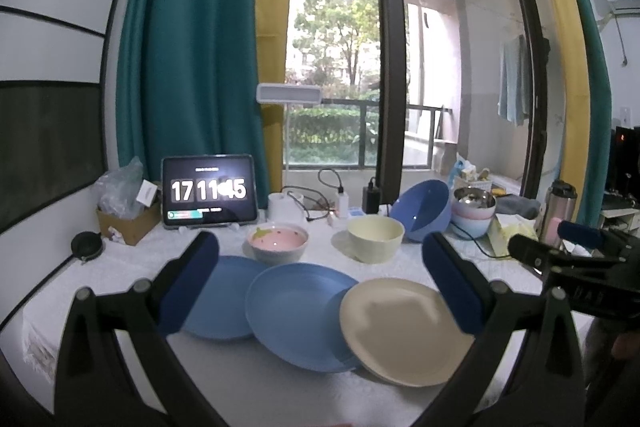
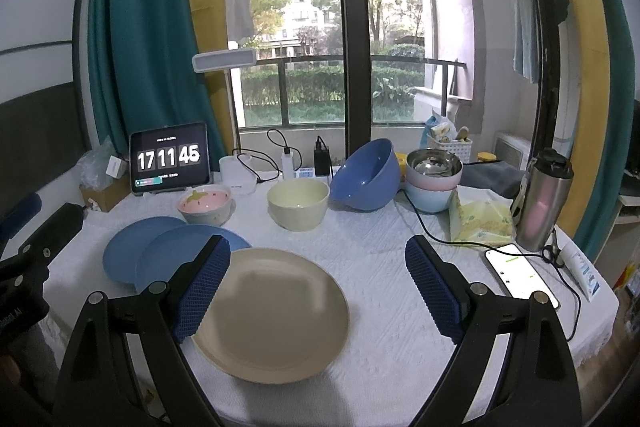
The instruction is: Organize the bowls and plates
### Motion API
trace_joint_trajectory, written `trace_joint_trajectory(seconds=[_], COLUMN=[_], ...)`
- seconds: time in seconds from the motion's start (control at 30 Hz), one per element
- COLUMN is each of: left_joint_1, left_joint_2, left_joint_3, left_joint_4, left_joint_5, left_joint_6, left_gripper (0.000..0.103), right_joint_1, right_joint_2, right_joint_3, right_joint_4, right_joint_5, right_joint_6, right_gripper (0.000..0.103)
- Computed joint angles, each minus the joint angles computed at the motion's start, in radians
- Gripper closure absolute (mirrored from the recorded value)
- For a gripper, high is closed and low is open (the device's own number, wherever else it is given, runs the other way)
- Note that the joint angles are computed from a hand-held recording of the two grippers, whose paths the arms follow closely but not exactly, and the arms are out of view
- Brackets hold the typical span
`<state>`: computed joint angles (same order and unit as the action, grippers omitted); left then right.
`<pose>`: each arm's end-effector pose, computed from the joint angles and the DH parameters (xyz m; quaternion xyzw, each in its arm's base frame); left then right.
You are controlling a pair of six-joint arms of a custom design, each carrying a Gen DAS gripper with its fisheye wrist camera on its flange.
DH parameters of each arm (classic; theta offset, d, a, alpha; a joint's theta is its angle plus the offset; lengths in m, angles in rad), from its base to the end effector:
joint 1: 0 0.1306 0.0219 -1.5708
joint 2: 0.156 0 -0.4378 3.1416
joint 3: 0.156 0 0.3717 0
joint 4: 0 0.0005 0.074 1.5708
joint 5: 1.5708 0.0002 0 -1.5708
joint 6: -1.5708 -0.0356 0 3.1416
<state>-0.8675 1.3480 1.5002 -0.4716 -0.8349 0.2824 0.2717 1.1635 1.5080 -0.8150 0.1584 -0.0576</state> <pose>0.3127 -0.3287 0.5928 -0.0137 0.7779 -0.0153 0.6280 0.3485 0.0907 0.6305 -0.0497 0.8493 0.0189 0.5252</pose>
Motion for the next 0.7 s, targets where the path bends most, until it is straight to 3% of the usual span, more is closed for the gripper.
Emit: trace_joint_trajectory(seconds=[0.7], left_joint_1=[0.057], left_joint_2=[0.086], left_joint_3=[0.068], left_joint_4=[-0.079], left_joint_5=[0.097], left_joint_6=[0.03], left_gripper=[0.001], right_joint_1=[-0.044], right_joint_2=[0.081], right_joint_3=[0.041], right_joint_4=[-0.029], right_joint_5=[-0.032], right_joint_6=[-0.01], right_gripper=[0.011])
